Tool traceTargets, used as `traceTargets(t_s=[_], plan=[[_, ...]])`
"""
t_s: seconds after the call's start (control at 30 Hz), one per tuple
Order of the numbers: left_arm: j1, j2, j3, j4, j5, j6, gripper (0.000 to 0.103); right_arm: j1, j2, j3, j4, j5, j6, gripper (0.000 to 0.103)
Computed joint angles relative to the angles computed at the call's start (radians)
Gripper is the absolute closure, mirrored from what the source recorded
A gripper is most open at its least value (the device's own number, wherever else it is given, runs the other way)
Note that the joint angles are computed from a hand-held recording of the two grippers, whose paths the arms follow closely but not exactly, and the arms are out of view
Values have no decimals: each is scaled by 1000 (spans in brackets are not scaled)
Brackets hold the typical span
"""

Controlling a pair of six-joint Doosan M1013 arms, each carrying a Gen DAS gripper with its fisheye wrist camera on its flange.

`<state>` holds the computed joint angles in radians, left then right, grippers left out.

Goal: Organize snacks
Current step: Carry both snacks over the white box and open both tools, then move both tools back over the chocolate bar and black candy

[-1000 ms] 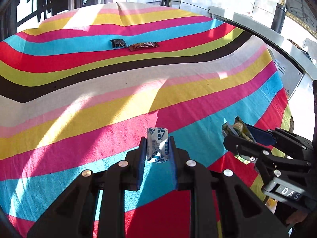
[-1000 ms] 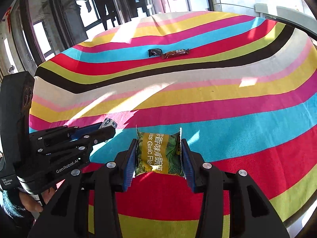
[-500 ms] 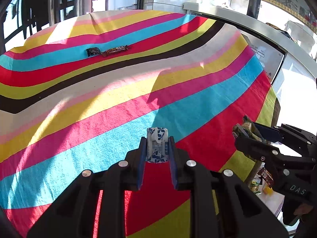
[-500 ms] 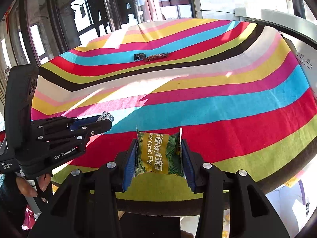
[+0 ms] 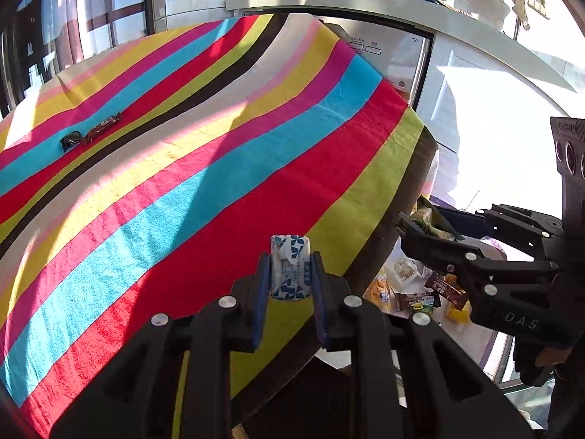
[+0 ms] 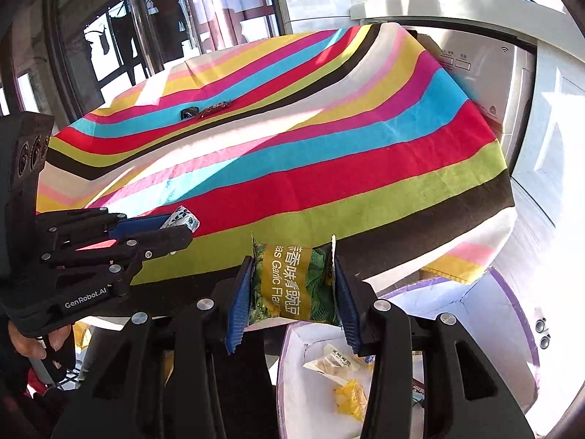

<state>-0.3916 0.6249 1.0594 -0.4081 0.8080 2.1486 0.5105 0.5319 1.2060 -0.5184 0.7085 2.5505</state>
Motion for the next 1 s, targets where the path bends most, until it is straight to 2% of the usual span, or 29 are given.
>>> traceTargets(t_s=[0.17,0.33,0.63,0.7,0.73,0.77,0.8,0.83,0.93,1.0], plan=[[-39,5,-1,-35,63,99,82,-9,-58,107,-59,22,147,61],[-80,19,-7,-41,132,172,82,-17,-86,175,-66,47,216,61],[-133,31,11,-35,217,286,81,-28,-100,232,-72,131,306,60],[-136,32,16,-57,232,319,81,-31,-98,233,-67,161,325,55],[-134,34,15,-87,249,341,75,-33,-95,230,-59,183,339,54],[-132,37,11,-113,271,355,64,-37,-93,228,-50,202,356,47],[-130,37,10,-128,278,359,37,-42,-92,227,-41,209,372,42],[-127,31,19,-148,265,367,22,-46,-93,227,-34,206,388,41],[-104,23,32,-223,230,397,9,-49,-82,206,-27,223,391,34],[-84,27,17,-264,220,387,7,-48,-66,178,-17,232,365,29]])
